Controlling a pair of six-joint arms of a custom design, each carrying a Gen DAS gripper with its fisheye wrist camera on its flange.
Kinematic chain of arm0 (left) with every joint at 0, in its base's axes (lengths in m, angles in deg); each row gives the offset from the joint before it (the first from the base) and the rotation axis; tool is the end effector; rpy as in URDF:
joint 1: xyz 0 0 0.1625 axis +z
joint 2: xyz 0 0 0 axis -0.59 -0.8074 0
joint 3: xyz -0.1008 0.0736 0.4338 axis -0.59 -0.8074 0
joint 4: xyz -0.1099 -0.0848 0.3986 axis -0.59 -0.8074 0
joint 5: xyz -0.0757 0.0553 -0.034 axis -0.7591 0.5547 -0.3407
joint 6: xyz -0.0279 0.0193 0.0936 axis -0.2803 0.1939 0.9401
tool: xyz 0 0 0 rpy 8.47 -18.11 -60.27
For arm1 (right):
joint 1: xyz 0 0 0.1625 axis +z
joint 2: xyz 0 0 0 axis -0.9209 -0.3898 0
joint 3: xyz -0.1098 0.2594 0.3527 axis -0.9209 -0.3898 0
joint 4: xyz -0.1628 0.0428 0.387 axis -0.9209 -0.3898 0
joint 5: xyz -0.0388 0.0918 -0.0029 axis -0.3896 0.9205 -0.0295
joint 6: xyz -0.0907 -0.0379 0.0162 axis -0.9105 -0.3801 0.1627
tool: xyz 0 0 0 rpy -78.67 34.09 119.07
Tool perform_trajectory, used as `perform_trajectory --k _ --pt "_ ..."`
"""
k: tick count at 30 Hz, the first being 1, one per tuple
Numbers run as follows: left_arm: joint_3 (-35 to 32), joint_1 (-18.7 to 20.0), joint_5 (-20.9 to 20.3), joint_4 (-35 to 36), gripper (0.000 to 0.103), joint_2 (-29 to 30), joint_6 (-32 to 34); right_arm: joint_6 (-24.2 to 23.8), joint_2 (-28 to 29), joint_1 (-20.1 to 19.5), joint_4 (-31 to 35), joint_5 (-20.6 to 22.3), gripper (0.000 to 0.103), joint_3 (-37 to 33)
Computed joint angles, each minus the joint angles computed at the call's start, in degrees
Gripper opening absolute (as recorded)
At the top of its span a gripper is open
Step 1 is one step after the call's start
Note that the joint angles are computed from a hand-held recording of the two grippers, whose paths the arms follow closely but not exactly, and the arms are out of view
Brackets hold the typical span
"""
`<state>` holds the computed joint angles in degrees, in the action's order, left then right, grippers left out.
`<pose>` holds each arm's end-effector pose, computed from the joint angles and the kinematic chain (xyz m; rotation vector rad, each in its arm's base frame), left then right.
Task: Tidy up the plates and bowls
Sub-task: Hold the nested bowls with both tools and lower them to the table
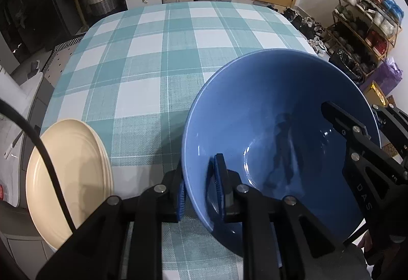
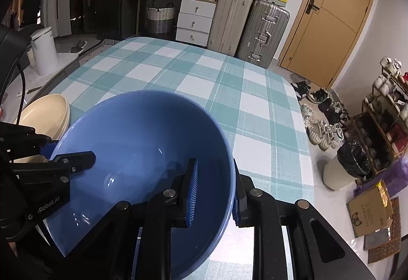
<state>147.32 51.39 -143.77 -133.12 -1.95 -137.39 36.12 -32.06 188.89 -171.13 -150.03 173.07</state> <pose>-0.2835 -0.2757 0.1288 0.3150 2.3696 -0.5253 0.2232 -0.2531 0.2374 0.7505 -2.1115 0.6607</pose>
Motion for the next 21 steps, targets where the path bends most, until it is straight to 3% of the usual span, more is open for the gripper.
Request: perform_trajectory --k 7,15,21 --pt "-0.1 -0.42 0.43 0.61 0.017 0.49 0.1 -1.67 0.45 -0.15 -0.9 -0.29 0.022 0.32" --pt "-0.08 -0.2 -0.5 0.32 0.017 0.61 0.58 0.39 -0.81 -1.5 5.11 -0.86 0.025 -0.1" --pt "-0.13 -0.29 -0.43 0.51 0.018 0.68 0.71 4.47 -6.3 -4.02 10.87 4.18 0.026 -0.28"
